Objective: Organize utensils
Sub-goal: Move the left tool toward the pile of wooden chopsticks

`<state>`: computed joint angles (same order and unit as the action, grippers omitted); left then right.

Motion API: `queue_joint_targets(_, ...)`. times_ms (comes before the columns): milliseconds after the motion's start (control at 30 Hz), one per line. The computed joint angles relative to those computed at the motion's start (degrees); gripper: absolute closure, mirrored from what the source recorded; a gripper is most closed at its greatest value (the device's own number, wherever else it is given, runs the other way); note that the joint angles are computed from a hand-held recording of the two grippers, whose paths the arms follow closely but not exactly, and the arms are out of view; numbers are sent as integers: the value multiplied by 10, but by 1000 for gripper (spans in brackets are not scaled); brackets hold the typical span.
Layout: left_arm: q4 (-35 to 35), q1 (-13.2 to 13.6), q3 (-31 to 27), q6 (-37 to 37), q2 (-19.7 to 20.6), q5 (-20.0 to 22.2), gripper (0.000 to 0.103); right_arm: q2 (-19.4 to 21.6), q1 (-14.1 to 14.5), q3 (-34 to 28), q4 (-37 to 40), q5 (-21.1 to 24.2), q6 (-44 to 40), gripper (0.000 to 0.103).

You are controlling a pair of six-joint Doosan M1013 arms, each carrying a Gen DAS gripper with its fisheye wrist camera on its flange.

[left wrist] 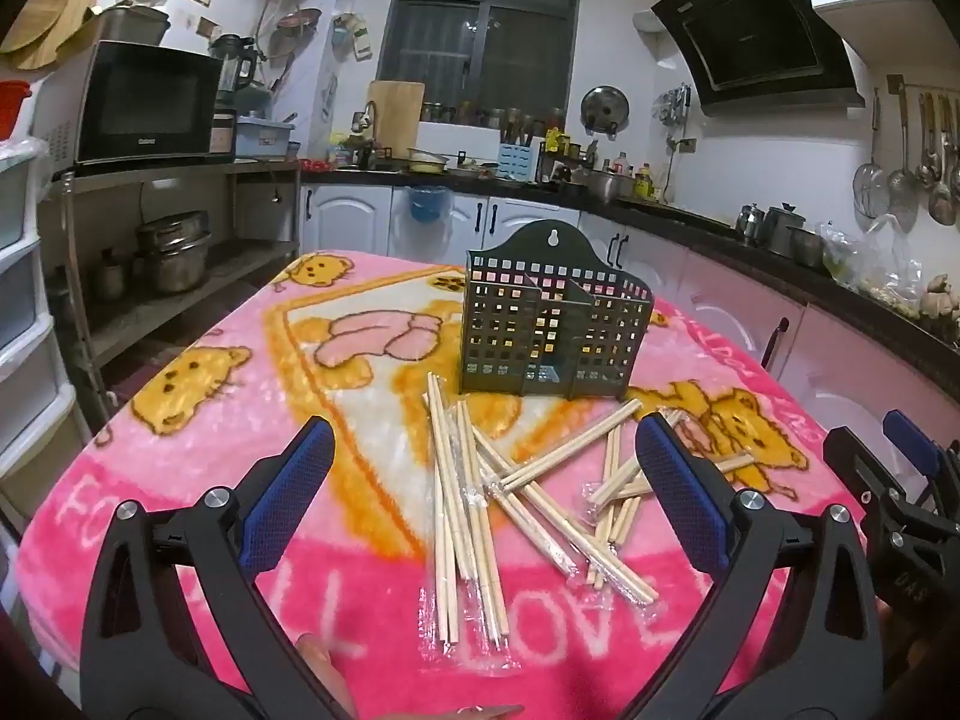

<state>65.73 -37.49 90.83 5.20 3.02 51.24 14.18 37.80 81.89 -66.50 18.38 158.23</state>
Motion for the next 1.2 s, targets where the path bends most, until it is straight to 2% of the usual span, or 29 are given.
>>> queue_joint_targets(1200, -4, 0, -9, 5, 4, 1, 10, -3, 0, 0, 0, -1, 4, 6)
